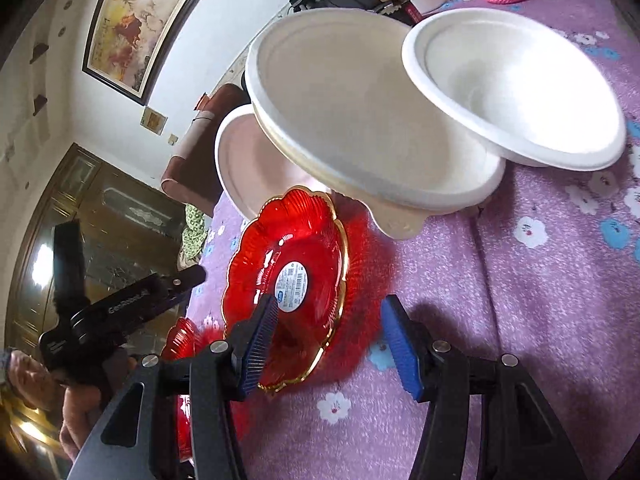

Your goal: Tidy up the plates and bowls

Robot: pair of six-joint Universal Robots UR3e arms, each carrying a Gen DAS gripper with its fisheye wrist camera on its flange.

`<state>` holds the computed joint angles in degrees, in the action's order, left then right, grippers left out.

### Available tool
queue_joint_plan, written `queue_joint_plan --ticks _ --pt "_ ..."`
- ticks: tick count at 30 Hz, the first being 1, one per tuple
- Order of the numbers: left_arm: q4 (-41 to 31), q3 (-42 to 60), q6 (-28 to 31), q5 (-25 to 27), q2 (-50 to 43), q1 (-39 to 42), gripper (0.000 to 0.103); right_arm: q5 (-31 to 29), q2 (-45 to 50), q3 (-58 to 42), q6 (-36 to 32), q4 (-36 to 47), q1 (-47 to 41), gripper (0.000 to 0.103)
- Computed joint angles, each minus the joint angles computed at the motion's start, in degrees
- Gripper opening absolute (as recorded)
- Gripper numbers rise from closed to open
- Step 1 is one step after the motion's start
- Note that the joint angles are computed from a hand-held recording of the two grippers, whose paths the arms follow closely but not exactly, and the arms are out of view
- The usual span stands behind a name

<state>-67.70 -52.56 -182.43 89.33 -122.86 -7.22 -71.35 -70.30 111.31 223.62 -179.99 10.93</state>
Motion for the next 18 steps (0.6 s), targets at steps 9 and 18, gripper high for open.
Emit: queue_joint_plan --ticks 9,18 --pt "-6.6 6.3 -0.6 -4.1 -4.7 0.2 0.063 3.0 3.6 -1.2 2.7 -1.3 -1.4 0.056" --pt "-6.7 4.0 -0.2 -6.7 -3.3 -0.3 0.063 2.2 5.4 -4.1 3.8 -0.7 -0.4 0.056"
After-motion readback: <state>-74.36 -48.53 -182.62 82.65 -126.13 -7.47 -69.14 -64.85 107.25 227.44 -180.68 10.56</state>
